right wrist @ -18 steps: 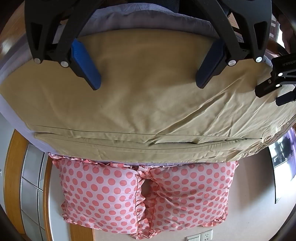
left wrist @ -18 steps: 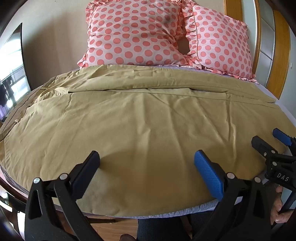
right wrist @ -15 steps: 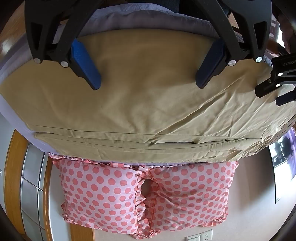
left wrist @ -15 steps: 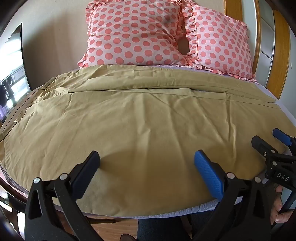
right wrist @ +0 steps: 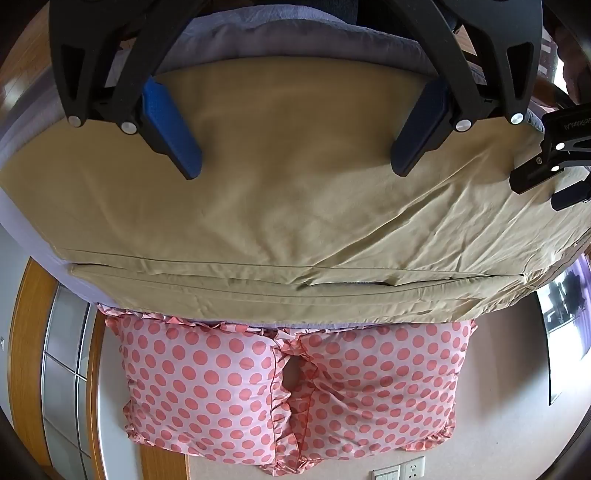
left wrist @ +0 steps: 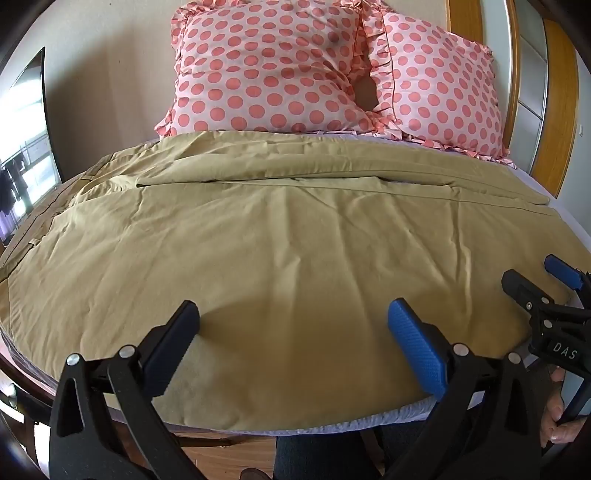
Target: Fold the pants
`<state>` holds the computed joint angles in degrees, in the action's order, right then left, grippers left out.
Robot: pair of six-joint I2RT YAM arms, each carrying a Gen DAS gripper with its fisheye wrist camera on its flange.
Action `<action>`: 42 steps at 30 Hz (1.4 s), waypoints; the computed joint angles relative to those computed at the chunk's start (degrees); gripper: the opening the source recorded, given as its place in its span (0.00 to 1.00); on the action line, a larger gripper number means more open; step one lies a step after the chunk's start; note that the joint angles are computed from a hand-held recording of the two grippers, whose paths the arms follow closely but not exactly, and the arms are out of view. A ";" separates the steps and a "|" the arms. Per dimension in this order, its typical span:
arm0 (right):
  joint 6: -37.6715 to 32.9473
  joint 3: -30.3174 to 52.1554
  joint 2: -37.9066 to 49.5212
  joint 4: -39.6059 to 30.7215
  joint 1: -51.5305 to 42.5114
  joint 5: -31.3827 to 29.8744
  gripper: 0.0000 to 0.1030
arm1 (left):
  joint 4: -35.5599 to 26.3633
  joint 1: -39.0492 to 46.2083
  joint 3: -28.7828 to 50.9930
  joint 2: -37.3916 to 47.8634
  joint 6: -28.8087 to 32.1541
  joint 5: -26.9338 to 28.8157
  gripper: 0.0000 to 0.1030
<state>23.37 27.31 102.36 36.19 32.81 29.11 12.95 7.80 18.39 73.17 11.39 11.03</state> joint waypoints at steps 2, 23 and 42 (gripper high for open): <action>0.00 0.01 0.03 0.04 0.01 0.02 0.99 | 0.24 0.02 -0.15 -0.02 -0.01 0.03 0.98; -0.08 0.00 0.11 0.31 0.08 0.15 0.99 | 0.63 0.01 -0.41 -0.19 -0.01 0.03 0.98; -0.10 -0.06 0.09 0.48 0.09 0.26 0.99 | 0.92 0.01 -0.60 -0.30 -0.01 0.04 0.98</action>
